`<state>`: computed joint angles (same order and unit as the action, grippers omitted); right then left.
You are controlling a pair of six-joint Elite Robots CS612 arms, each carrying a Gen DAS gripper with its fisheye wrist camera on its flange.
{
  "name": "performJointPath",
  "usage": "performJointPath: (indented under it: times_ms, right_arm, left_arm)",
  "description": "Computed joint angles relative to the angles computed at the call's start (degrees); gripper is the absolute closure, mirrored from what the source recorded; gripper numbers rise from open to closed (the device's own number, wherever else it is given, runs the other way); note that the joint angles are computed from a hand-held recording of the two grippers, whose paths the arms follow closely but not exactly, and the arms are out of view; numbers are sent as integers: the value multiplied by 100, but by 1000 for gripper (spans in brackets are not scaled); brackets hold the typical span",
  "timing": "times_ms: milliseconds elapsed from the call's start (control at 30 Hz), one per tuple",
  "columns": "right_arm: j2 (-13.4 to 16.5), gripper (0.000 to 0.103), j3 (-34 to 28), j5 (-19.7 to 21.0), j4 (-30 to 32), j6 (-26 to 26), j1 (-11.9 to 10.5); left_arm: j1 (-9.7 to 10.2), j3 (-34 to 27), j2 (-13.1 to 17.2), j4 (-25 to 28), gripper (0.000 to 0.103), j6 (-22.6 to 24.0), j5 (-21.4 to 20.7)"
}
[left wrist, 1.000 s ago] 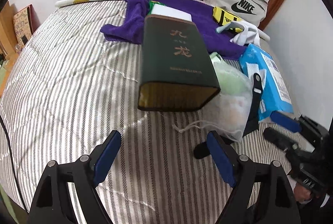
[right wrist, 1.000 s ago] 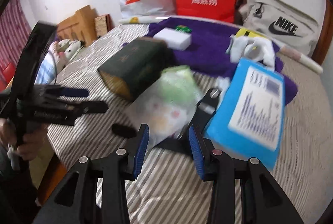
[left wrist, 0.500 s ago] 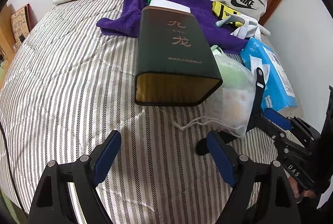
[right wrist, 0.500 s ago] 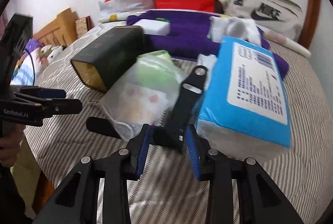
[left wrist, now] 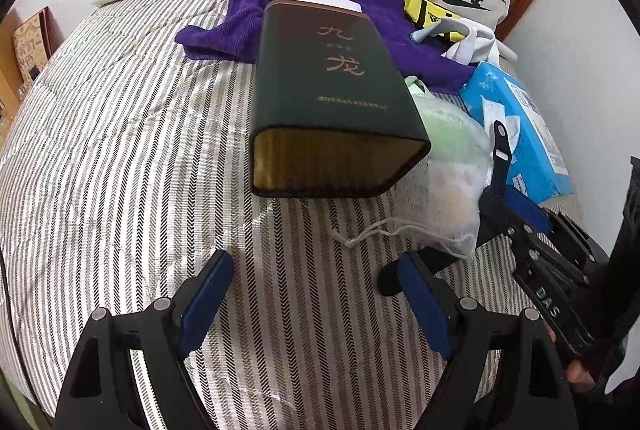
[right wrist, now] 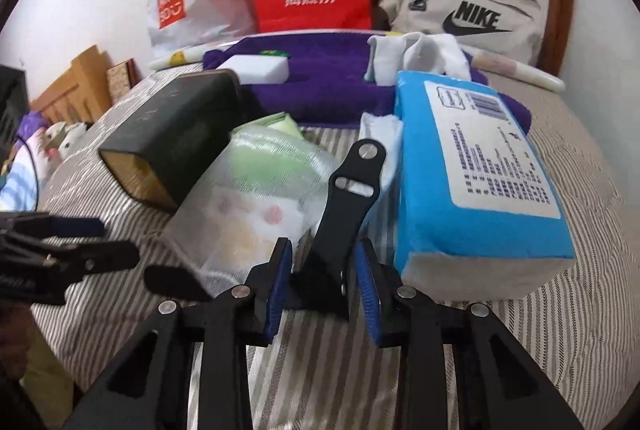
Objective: Organize soft objects
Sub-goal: 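Close the left tool on the mesh bag while the right tool grasps the black strap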
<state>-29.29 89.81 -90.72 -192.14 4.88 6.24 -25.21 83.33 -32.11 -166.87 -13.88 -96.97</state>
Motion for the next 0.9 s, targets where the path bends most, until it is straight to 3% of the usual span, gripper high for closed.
performJointPath:
  times_ms: [133,200,433,467,500,733,900]
  right_arm:
    - [107,73,-164,-75,50,190,19]
    - [133,80,-212,-186,73,159,41]
    - [-22,85,-8,-6,-144,106,-14]
    - [-47,96,28,21,-194,100,-23]
    - [-79,97,69,90,-223,97,-39]
    - [-171,98,257,496,-309,2,-120]
    - [-158,97,260,564,-298,-50,-155]
  left_arm:
    - [8,-7,10,-31,20,10,-21]
    - [5,0,10,-46,20,14,-18]
    - [-12,77,-36,-121,20,4,-27]
    - [-19,111,-54,-170,20,3,-35]
    - [-26,132,-67,-198,20,3,-38]
    - [-103,219,-120,-221,20,-4,-12]
    - [-139,192,-110,-152,20,-27,20]
